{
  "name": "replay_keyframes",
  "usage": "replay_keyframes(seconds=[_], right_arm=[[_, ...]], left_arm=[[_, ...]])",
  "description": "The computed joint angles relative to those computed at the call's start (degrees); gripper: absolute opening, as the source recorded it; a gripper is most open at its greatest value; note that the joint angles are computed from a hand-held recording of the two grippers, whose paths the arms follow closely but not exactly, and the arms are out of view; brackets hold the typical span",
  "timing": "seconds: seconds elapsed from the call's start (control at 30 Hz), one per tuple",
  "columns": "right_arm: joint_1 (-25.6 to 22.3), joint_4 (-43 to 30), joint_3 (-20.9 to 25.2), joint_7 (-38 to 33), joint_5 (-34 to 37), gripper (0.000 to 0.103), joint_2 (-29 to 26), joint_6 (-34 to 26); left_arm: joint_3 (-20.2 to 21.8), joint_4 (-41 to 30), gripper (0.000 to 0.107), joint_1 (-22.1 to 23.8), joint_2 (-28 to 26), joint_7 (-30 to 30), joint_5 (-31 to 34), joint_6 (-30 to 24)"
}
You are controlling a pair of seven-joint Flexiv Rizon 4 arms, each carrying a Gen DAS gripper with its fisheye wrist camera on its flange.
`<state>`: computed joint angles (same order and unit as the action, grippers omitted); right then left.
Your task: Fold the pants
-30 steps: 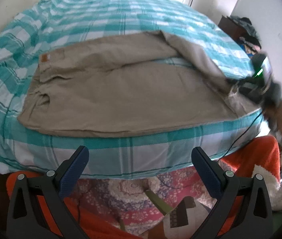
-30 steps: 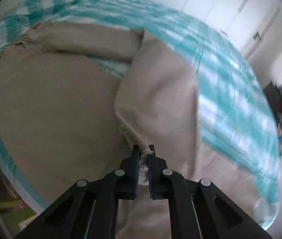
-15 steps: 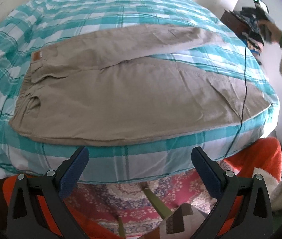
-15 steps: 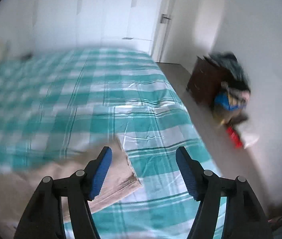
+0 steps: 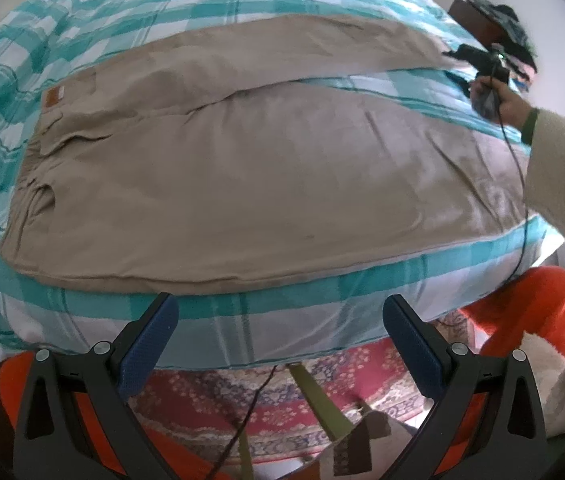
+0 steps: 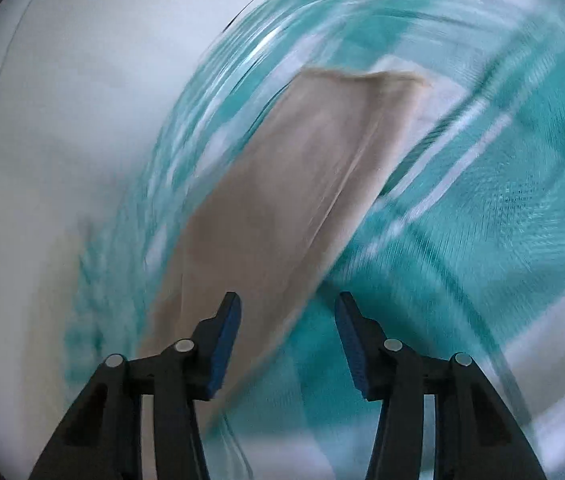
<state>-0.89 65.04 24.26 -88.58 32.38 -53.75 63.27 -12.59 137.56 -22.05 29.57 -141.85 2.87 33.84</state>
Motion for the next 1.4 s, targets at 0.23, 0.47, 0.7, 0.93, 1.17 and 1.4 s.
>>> replay_keyframes(seconds=[0.23, 0.47, 0.7, 0.93, 1.17, 1.4], right_arm=[[5.11, 1.82, -10.61, 1.83, -13.27, 0.014, 2.81, -5.13], [-6.79, 27.85, 0.16, -11.71, -9.7, 0.099, 21.23, 10.69], [4.0, 51.52, -9.39, -24.15, 6.37, 0.103, 36.22, 35.35], [-0.77, 49.92, 1.15, -21.03, 2.16, 0.103, 36.16, 34.47], [9.91, 52.64, 7.3, 2.15, -4.49, 0.103, 33.53, 43.96], [19.75, 63.38, 7.47, -9.21, -13.18, 0.103, 32.93, 52.53]], left_arm=[[14.4, -4.02, 0.102, -3.46, -8.49, 5.79, 7.95, 11.95], [3.98, -20.54, 0.101, 19.52, -33.87, 5.57, 28.34, 20.49], [8.41, -18.51, 0.101, 14.86, -36.58, 11.21, 30.51, 17.71], [11.33, -16.26, 0.101, 12.71, -28.31, 16.39, 22.65, 14.02], [8.49, -29.14, 0.101, 10.56, -37.58, 10.69, 28.08, 10.05], [12.04, -35.53, 0.101, 5.95, -47.52, 7.59, 24.1, 3.73]])
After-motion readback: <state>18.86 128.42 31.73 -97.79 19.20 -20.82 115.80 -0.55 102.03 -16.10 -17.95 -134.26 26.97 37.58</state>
